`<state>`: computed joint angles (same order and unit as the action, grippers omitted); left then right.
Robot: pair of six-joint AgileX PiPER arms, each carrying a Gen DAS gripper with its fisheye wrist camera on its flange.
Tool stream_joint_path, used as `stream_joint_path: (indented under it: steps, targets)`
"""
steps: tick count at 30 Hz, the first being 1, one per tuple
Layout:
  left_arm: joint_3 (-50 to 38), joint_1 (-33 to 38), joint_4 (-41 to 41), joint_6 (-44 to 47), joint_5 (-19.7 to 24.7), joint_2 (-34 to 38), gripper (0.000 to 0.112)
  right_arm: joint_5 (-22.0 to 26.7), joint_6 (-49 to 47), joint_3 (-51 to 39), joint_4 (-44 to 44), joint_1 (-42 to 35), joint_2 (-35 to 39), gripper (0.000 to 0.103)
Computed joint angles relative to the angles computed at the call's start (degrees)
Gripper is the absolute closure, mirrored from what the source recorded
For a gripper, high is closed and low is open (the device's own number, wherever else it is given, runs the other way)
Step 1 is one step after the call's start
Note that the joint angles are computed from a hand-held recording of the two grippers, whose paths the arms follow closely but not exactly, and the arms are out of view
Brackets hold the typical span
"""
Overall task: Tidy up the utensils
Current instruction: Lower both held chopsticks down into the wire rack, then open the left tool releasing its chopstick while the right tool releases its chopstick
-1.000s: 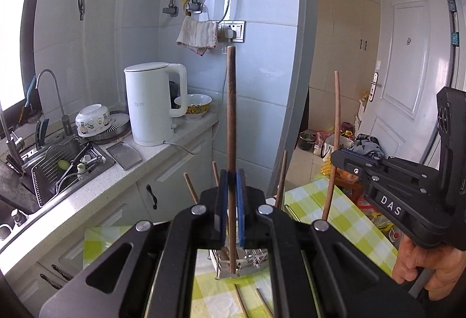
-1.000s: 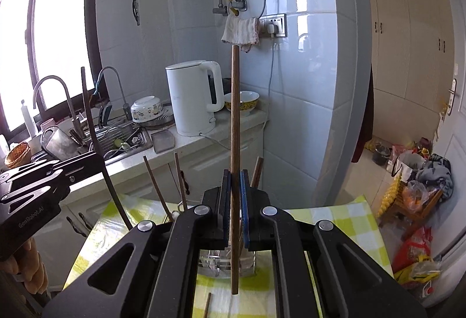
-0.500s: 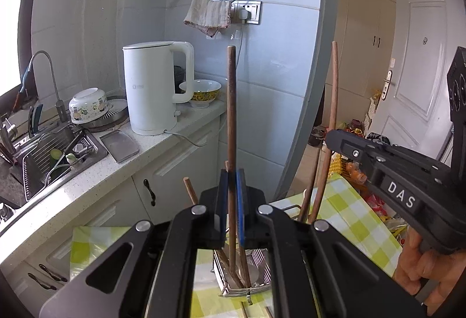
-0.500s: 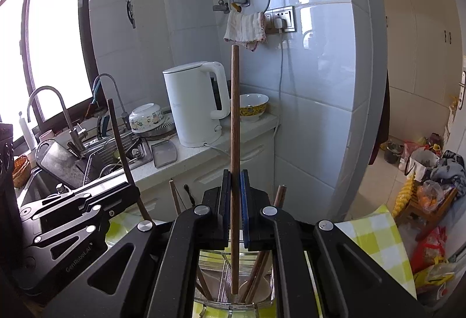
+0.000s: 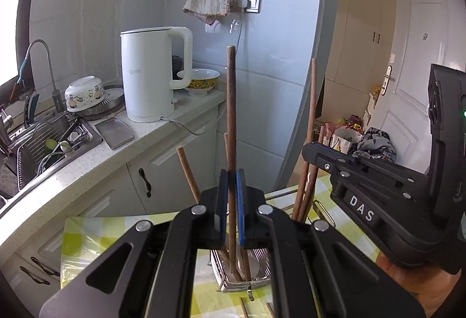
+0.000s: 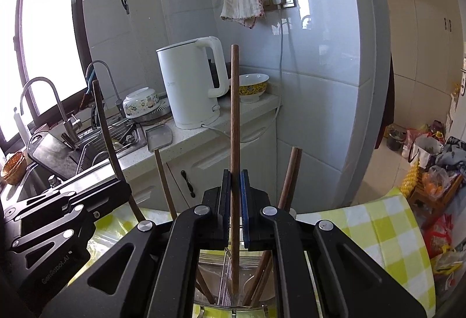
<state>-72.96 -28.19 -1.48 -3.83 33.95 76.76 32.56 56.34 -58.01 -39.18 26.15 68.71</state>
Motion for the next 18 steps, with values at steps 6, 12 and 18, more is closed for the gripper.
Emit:
stream_joint_path:
  steps: [6, 12, 18]
  targets:
    - [1.6, -1.3, 1.7, -1.8, -1.0, 0.7, 0.107, -1.2, 1.2, 2.1, 0.0, 0.2, 0.5, 0.096]
    - [3.6, -1.9, 2.7, -3.1, -1.2, 1.0, 0.107, -1.8, 0.9, 4.1, 1.4, 0.1, 0.5, 0.096]
    - [5.3, -2.3, 3.0, -3.6, -0.7, 1.4, 0.106, -1.9, -1.7, 4.8, 4.3, -0.7, 0.7, 0.095]
